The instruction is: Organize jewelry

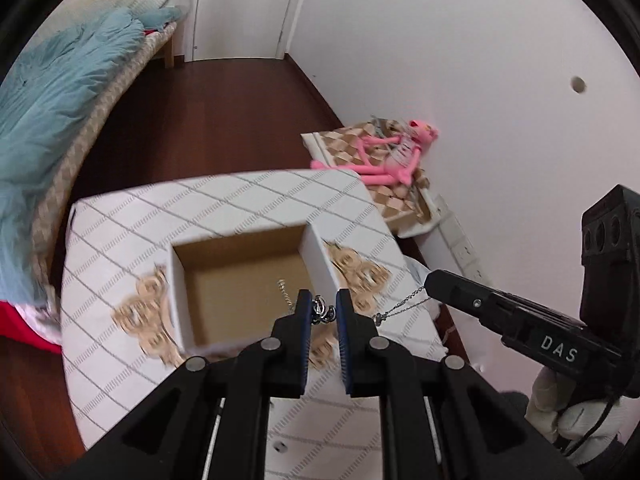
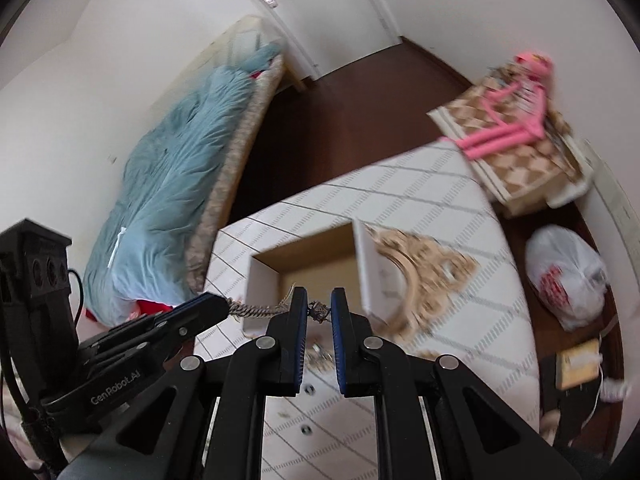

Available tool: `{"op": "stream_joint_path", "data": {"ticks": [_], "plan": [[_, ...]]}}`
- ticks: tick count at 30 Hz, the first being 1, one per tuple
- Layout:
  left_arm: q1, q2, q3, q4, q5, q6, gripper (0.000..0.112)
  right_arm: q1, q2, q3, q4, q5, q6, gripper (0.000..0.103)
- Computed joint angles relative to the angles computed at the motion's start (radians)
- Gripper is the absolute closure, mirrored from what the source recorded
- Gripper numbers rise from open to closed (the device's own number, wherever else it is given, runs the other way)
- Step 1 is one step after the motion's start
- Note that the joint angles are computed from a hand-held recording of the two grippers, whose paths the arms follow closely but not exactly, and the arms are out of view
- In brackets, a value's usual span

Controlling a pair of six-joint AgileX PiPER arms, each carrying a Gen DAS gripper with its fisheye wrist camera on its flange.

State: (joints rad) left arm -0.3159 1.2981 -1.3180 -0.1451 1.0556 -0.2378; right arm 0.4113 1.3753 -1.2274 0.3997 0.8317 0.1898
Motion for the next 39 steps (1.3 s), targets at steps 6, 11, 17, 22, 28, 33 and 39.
{"op": "stream_joint_path", "data": {"ticks": [6,11,17,22,28,33,39], "plan": [[0.160,0.167,-0.097,-0.084,0.028,0.136,0.103,0.051,0.302,-0.318,-0.048,0.087,-0.008,0.091],[0.197,0.270,-0.133,-0.043,0.056,0.140,0.102,0.083,0.512,-0.524,-0.108,0.180,0.012,0.091],[0.193,0.317,-0.116,0.108,0.068,0.005,0.097,0.106,0.691,-0.725,-0.204,0.335,0.042,0.033],[0.199,0.265,-0.025,0.232,0.024,-0.105,0.049,0.153,0.656,-0.665,-0.343,0.314,0.104,0.016],[0.182,0.164,0.125,0.318,-0.045,-0.194,0.010,0.217,0.572,-0.463,-0.471,0.231,0.236,0.005],[0.134,0.098,0.213,0.391,-0.062,-0.277,0.009,0.259,0.510,-0.341,-0.531,0.177,0.326,0.005],[0.097,0.025,0.238,0.418,-0.029,-0.329,0.009,0.311,0.446,-0.294,-0.582,0.179,0.382,0.005]]}}
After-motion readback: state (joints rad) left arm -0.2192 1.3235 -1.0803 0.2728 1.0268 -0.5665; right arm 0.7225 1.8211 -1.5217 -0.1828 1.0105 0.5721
